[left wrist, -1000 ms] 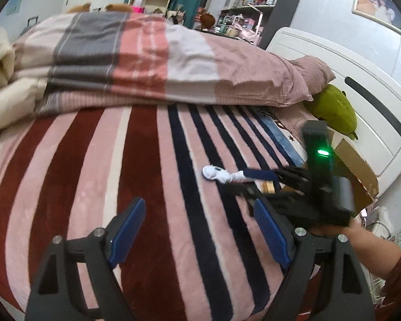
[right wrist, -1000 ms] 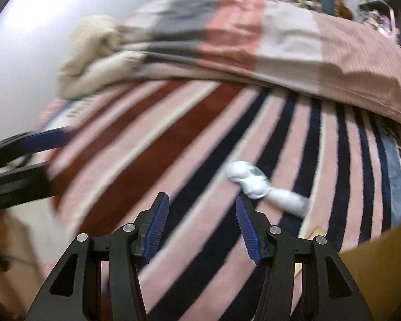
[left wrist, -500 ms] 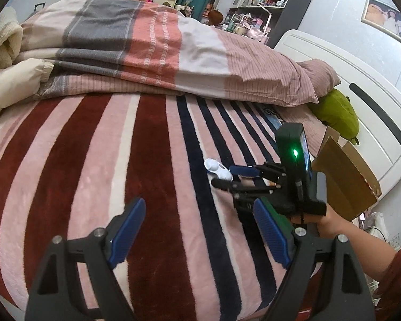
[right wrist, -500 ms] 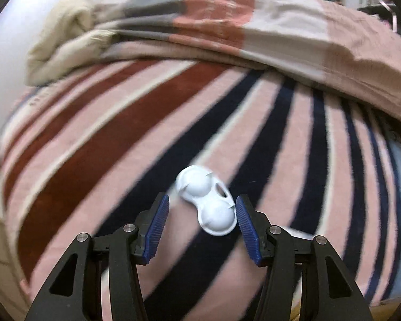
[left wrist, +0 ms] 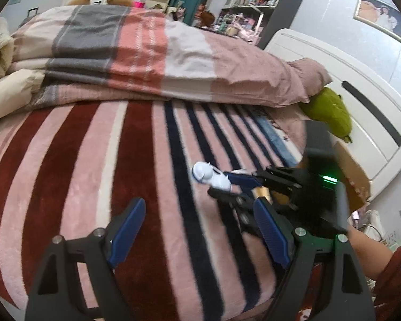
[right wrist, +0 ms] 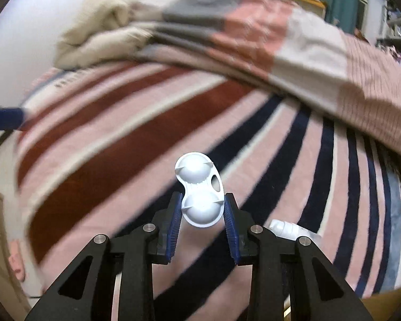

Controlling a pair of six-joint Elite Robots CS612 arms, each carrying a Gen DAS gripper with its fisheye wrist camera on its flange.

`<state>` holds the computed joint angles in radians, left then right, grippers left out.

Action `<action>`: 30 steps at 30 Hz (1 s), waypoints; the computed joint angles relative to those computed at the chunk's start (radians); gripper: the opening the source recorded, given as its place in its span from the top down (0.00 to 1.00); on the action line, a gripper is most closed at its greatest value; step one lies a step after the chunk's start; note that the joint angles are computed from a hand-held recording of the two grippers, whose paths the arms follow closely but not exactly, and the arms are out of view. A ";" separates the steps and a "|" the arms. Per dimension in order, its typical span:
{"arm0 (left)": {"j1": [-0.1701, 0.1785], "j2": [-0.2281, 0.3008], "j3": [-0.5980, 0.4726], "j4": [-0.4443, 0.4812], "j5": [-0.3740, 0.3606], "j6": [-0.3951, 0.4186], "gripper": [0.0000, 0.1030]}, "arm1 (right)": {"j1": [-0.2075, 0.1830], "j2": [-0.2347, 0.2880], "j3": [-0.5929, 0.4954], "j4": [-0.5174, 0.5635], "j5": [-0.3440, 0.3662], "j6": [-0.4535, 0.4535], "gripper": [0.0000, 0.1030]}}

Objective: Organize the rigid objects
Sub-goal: 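Move the right tool back and grasp the white double-cup item, then carry the double-cup item over the box and open the right tool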

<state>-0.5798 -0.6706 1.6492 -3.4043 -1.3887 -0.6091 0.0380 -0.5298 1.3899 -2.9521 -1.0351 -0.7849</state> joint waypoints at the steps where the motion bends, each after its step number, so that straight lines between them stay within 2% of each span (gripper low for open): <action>1: -0.002 0.000 -0.004 -0.007 -0.004 0.006 0.22 | -0.007 -0.024 0.028 0.005 0.032 -0.019 0.74; 5: -0.014 0.002 -0.036 -0.039 -0.045 0.048 0.23 | -0.038 -0.118 0.134 0.019 0.132 -0.087 0.74; 8: -0.019 0.014 -0.076 -0.058 -0.108 0.061 0.39 | -0.068 -0.166 0.185 0.033 0.193 -0.115 0.74; 10: -0.022 0.022 -0.108 -0.047 -0.141 0.076 0.56 | -0.087 -0.188 0.212 0.015 0.221 -0.132 0.74; 13: -0.033 0.036 -0.165 -0.017 -0.176 0.111 0.69 | -0.120 -0.209 0.233 0.005 0.243 -0.137 0.74; 18: -0.056 0.077 -0.299 0.106 -0.208 0.174 0.71 | -0.169 -0.207 0.223 -0.018 0.235 -0.097 0.74; 22: -0.067 0.125 -0.417 0.214 -0.254 0.209 0.71 | -0.206 -0.203 0.199 0.017 0.222 -0.059 0.74; 26: -0.074 0.167 -0.520 0.340 -0.291 0.236 0.71 | -0.228 -0.198 0.167 0.076 0.155 -0.057 0.74; 30: -0.079 0.192 -0.586 0.444 -0.290 0.255 0.69 | -0.238 -0.189 0.135 0.152 0.111 -0.060 0.74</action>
